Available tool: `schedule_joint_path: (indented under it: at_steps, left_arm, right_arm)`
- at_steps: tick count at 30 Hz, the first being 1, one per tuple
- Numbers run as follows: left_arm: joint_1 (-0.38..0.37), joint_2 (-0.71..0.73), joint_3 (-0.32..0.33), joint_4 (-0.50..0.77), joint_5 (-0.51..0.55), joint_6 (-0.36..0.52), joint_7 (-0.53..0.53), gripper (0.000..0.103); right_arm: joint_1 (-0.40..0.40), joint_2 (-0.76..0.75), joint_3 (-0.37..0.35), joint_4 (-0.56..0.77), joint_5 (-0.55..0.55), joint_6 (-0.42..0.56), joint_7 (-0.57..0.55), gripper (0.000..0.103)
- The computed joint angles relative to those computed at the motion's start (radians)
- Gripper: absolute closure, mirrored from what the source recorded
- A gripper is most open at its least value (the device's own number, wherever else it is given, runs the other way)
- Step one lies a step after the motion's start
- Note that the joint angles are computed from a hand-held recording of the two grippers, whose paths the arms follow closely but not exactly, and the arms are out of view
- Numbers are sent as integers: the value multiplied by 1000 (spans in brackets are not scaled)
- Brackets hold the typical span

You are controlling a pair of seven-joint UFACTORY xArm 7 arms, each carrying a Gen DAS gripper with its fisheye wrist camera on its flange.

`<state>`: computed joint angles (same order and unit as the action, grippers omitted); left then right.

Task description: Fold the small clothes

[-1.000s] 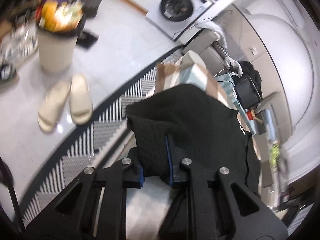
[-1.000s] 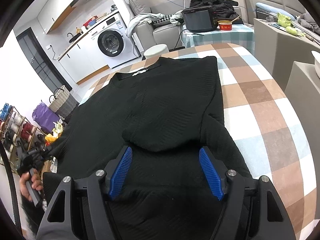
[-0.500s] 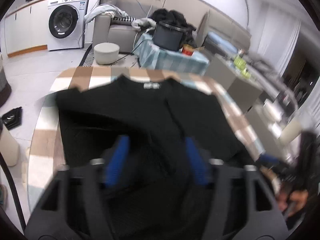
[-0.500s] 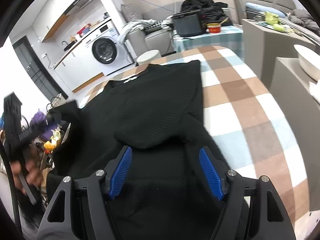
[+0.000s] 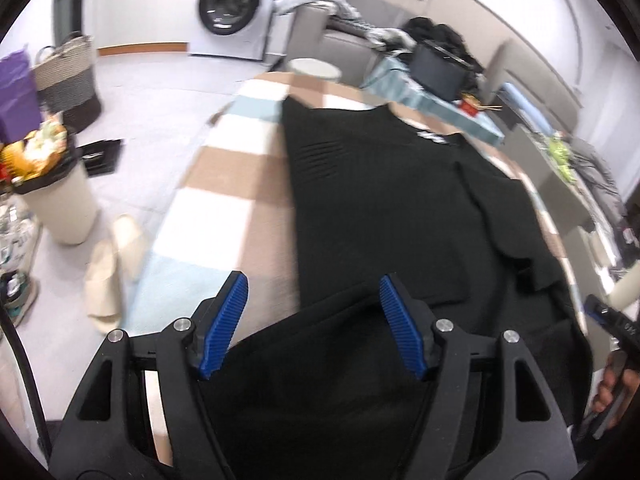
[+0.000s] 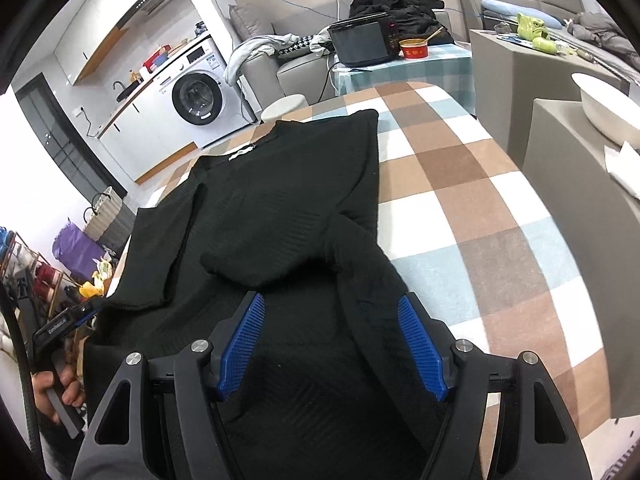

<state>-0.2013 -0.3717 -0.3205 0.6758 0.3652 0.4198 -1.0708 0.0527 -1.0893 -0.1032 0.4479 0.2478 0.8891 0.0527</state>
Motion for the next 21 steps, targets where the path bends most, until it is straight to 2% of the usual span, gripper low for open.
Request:
schedule_joint_path:
  at_steps: [7, 11, 13, 15, 16, 17, 18, 19, 21]
  left_arm:
    - [-65, -226, 33, -206, -115, 55, 51, 37]
    - [-107, -316, 22, -279, -185, 71, 53, 37]
    - [-135, -375, 10, -306, -213, 109, 52, 37]
    - [-145, -403, -5, -321, -218, 118, 59, 37]
    - [-151, -429, -20, -327, -219, 139, 54, 44]
    - [-144, -431, -37, -325, -209, 143, 51, 52]
    - [-146, -428, -42, -320, -209, 147, 52, 75]
    - [-151, -415, -37, -316, -212, 134, 59, 90]
    - [-147, -403, -39, -310, -208, 104, 65, 97]
  right_arm:
    - [-50, -50, -20, 9, -79, 126, -52, 32]
    - [-60, -95, -38, -13, -104, 217, -119, 32]
    - [-67, -119, -33, -26, -117, 251, -147, 33]
    - [-63, -144, -29, -41, -126, 273, -186, 38]
    - [-63, -152, -21, -50, -134, 273, -201, 47]
    - [-62, -159, -9, -60, -142, 272, -215, 62]
    - [-59, -157, -10, -65, -142, 265, -228, 73]
    - [-54, -156, -11, -72, -139, 251, -240, 89]
    - [-59, -145, -6, -80, -130, 207, -241, 96]
